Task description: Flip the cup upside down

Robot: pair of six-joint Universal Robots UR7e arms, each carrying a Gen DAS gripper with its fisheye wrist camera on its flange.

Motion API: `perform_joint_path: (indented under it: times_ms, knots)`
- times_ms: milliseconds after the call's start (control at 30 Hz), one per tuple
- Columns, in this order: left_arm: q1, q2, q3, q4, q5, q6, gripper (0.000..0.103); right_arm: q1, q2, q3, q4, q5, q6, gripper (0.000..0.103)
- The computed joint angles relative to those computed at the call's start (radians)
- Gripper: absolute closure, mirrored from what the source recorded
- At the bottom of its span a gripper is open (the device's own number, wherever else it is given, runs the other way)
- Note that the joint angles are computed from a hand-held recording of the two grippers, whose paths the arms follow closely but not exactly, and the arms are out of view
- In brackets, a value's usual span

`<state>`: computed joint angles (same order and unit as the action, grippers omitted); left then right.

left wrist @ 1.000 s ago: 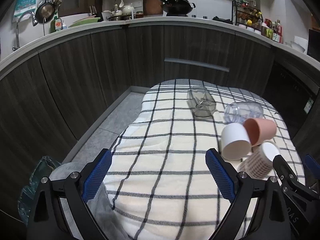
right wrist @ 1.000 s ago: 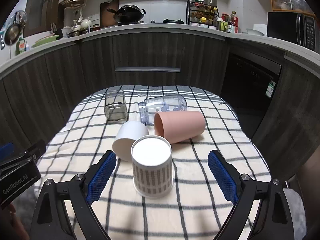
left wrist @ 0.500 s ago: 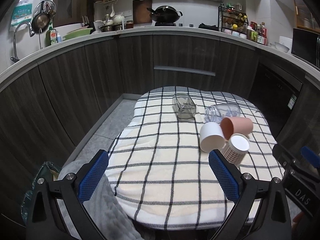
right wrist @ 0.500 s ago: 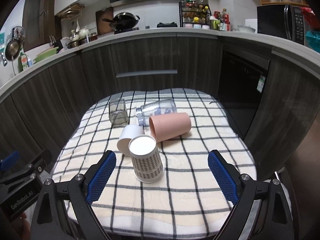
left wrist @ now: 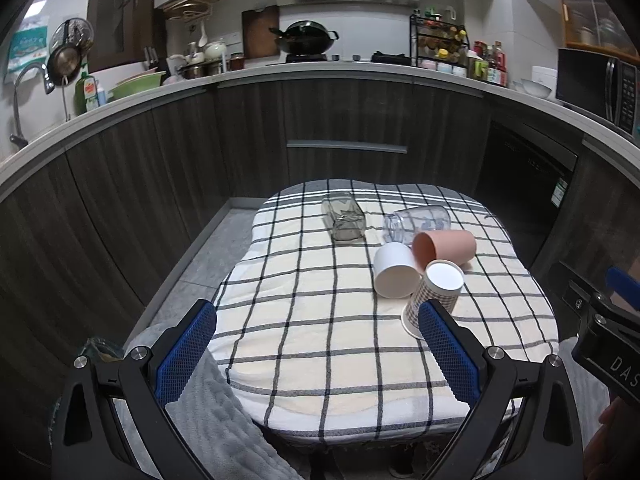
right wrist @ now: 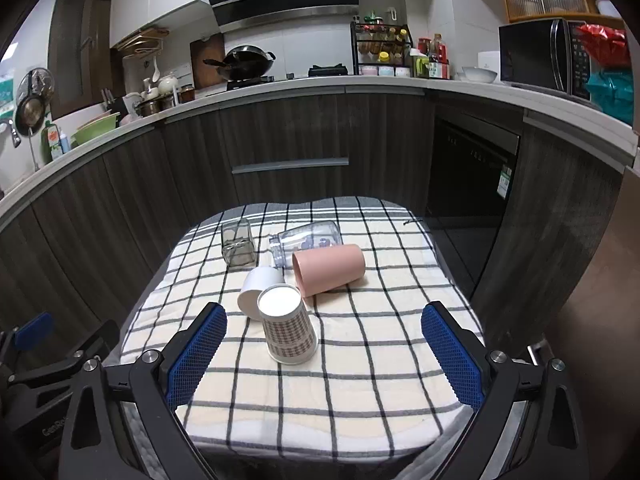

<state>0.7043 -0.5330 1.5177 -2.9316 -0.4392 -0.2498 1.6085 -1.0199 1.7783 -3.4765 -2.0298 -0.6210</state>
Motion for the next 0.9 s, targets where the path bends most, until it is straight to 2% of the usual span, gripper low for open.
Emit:
perform_joint_path:
  times_ms: [433, 900]
  knots:
    - [-0.011, 0.007, -0.002, -0.08, -0.014, 0.075, 0.0, 0.01, -0.019, 0.025, -0.056, 0.012, -0.036, 0.005]
    - [-0.012, 0.008, -0.004, -0.085, -0.013, 0.08, 0.0, 0.01, -0.018, 0.022, -0.053, 0.012, -0.035, 0.005]
